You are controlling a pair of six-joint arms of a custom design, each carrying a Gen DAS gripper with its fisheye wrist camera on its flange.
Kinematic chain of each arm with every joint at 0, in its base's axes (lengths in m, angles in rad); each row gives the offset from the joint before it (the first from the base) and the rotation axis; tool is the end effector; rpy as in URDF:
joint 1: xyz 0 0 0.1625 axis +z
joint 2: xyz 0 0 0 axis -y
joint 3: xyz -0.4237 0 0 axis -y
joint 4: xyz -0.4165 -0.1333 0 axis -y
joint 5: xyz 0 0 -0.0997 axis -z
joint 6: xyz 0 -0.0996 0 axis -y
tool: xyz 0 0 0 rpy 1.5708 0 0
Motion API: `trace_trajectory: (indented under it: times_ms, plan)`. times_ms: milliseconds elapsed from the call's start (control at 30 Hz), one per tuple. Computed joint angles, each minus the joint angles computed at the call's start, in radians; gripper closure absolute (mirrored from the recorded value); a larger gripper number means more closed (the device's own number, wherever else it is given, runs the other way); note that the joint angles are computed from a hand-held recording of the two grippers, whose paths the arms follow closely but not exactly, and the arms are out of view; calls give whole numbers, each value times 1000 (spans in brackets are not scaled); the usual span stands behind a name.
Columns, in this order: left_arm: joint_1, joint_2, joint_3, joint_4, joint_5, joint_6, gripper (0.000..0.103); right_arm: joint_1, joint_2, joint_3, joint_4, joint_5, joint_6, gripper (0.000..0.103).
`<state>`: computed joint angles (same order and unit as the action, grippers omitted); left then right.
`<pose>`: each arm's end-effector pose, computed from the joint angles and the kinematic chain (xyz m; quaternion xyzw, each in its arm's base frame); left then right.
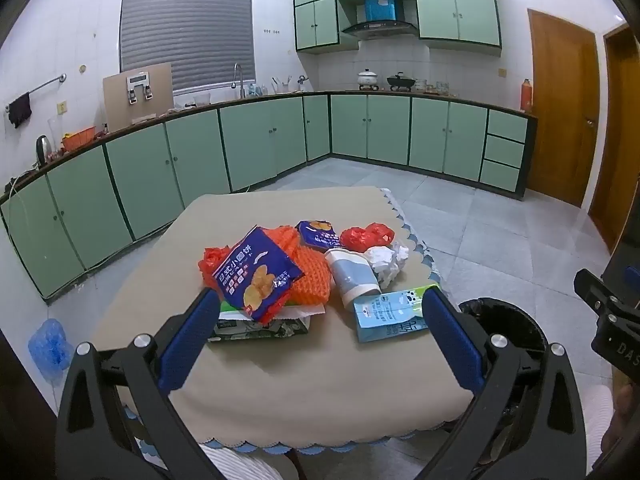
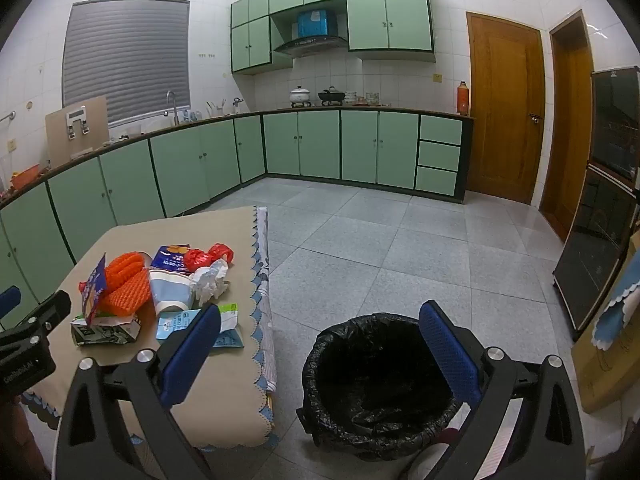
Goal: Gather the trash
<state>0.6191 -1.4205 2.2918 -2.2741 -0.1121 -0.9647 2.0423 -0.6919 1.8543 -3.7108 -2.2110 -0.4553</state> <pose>-0.2138 -0.4376 0.2351 0.0511 0.7433 -0.5073 0.4330 0.3445 -0.5132 0.0886 0.2424 -0.8157 0.4480 0.2742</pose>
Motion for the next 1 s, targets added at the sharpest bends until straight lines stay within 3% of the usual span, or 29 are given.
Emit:
trace_trajectory:
  times_ms: [300,500,1000]
  plan:
    - [1,-8,-9,71,1,-55,5,-1,2,-1,-6,1,-2,6]
    - [1,0,-2,20,4,-16,5,-1,3,-1,-6,3,-2,6]
    - [-1,-3,-1,30,6,-24,5,-1,1,-1,-2,2,1,6]
